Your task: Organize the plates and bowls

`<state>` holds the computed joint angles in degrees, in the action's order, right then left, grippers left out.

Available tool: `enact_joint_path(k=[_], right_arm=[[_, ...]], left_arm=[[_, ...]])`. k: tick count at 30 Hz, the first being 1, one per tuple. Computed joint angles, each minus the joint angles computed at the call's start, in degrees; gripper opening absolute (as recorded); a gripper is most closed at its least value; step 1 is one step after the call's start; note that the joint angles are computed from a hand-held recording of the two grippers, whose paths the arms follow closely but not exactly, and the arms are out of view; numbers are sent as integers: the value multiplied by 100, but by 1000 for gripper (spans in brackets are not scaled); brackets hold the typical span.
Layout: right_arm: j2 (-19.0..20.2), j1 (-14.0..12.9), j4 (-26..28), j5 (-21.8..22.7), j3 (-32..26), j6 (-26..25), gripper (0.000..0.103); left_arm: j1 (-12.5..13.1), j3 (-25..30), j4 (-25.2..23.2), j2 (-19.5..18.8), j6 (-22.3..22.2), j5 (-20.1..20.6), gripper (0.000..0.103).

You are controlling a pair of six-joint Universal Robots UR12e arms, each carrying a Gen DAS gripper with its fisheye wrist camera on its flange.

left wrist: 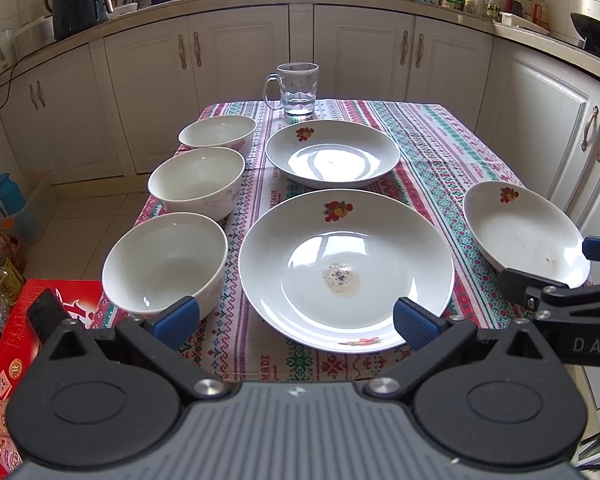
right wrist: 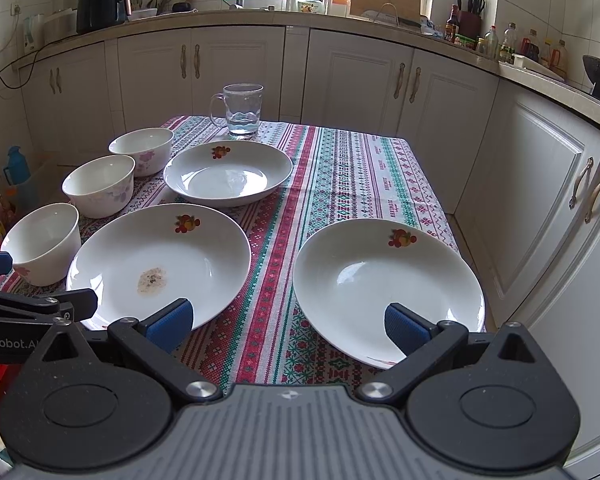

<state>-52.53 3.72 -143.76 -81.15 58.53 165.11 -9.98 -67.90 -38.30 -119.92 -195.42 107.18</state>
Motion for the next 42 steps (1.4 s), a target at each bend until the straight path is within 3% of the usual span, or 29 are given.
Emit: enact_joint_path(k=[13,20,30,37,42], right_arm=[[53,-39,-112,-12,-62,-38,103],[102,-87,-204,-102,-123,-298,103],[142,-310,-301,287,-127,-760,103],[116,-489,-263,477,-10,-948,103],[100,-595,-60,719,103,-1131,103]], left_arm=[[11,143,165,-110,391,-200,102],[36,278,290,-211,634,-411,102],[41,537,673,-458,1142,-536,102],[186,652,644,-533,1078,-1385,102],[151,876,370,-654,1207,-1383,102]])
